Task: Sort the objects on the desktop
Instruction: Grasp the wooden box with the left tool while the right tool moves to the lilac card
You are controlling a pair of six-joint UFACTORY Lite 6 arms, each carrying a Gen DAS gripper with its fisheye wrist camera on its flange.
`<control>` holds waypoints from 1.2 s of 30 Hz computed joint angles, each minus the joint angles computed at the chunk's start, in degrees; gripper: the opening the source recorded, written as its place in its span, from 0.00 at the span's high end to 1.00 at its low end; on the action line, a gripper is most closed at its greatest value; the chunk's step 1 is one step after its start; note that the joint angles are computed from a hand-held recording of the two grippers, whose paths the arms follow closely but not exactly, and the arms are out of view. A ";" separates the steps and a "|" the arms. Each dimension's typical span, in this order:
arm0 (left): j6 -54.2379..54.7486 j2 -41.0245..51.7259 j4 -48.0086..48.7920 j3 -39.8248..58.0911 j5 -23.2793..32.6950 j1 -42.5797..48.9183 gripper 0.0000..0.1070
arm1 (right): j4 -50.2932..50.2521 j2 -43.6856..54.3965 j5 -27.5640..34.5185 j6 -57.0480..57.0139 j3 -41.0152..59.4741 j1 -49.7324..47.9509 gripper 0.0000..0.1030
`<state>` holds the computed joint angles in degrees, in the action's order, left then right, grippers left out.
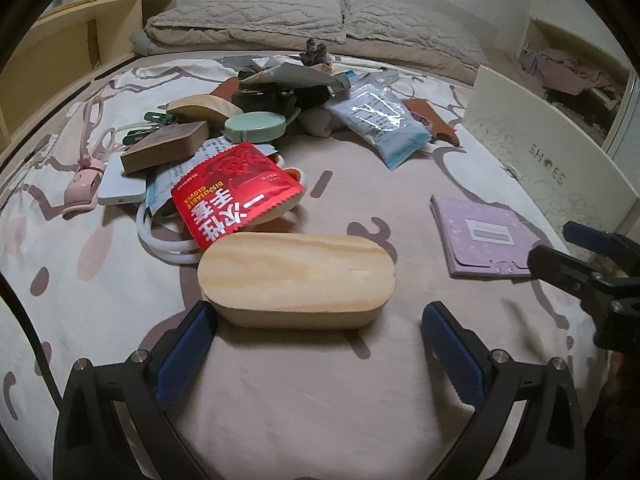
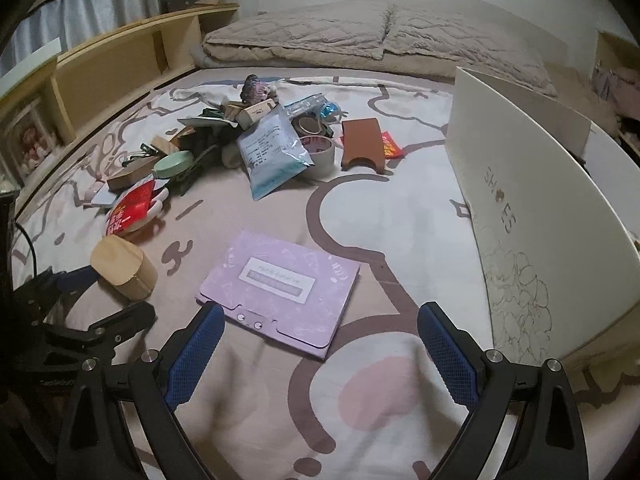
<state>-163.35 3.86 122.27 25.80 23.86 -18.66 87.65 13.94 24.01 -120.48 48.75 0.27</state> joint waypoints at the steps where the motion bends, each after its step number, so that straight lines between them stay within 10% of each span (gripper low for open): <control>1: -1.45 -0.58 1.39 -0.40 -0.39 0.30 0.04 | -0.26 0.29 0.02 0.50 0.23 0.00 0.06; 36: 0.99 1.76 -8.37 1.47 5.07 -2.28 0.19 | -7.62 3.37 2.87 12.77 2.40 -0.17 0.06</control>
